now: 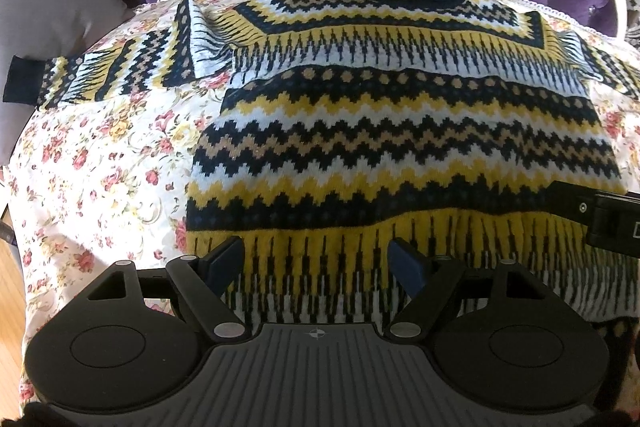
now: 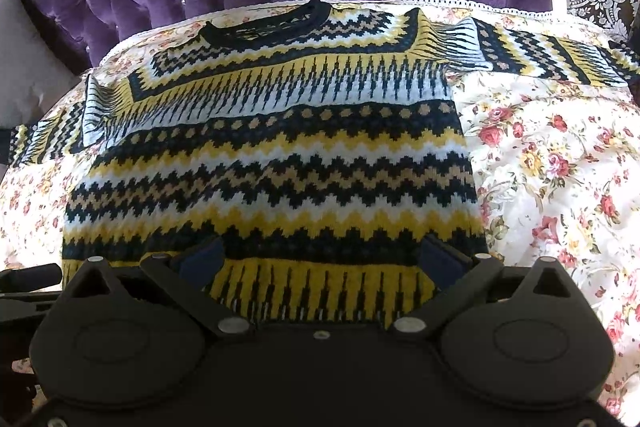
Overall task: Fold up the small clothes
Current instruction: 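Move the right gripper toward the dark sleeve cuff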
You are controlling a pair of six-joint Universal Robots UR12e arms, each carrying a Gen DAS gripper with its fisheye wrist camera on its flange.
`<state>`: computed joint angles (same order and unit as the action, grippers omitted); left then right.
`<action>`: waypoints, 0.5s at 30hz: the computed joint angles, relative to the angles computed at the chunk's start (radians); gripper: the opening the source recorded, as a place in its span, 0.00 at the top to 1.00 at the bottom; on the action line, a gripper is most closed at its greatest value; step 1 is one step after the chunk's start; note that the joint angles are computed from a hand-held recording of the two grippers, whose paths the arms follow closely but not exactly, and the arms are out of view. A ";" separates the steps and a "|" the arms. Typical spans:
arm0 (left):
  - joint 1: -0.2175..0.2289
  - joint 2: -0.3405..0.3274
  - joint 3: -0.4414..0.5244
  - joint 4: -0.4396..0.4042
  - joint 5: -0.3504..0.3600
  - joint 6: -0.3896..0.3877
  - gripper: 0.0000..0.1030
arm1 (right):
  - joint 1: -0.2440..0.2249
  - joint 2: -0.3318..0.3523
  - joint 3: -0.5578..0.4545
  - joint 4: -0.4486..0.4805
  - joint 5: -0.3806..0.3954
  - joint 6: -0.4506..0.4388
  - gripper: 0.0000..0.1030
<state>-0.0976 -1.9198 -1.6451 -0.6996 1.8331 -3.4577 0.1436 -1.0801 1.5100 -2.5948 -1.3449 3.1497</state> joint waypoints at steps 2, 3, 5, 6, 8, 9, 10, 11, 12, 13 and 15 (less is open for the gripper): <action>0.000 -0.002 0.001 0.001 0.000 -0.001 0.24 | 0.000 0.003 -0.003 0.001 0.000 0.000 0.01; 0.001 -0.003 0.003 0.001 0.000 -0.001 0.24 | 0.000 0.004 -0.004 0.001 0.000 0.000 0.01; 0.001 -0.006 0.005 0.000 0.000 -0.001 0.24 | 0.000 0.004 -0.004 0.000 -0.001 0.001 0.01; 0.001 -0.005 0.004 0.001 0.000 -0.001 0.24 | 0.000 0.003 -0.003 0.000 -0.001 0.001 0.01; 0.002 -0.008 0.008 0.000 -0.002 0.002 0.24 | 0.000 0.008 -0.009 -0.001 -0.001 0.003 0.01; 0.002 -0.010 0.010 0.000 -0.002 0.003 0.24 | -0.001 0.011 -0.013 0.001 0.000 0.003 0.01; 0.003 -0.011 0.012 -0.001 -0.003 0.004 0.24 | -0.001 0.013 -0.015 0.001 0.000 0.004 0.01; 0.002 -0.013 0.014 -0.001 -0.002 0.005 0.24 | -0.002 0.015 -0.017 0.000 0.000 0.006 0.01; 0.002 -0.015 0.016 -0.001 -0.001 0.006 0.24 | -0.002 0.016 -0.018 0.000 0.000 0.007 0.01; 0.001 -0.017 0.017 0.000 -0.001 0.007 0.24 | -0.003 0.018 -0.020 0.000 0.001 0.008 0.01; 0.000 -0.019 0.019 0.004 -0.002 0.009 0.24 | -0.004 0.019 -0.020 -0.002 0.001 0.012 0.01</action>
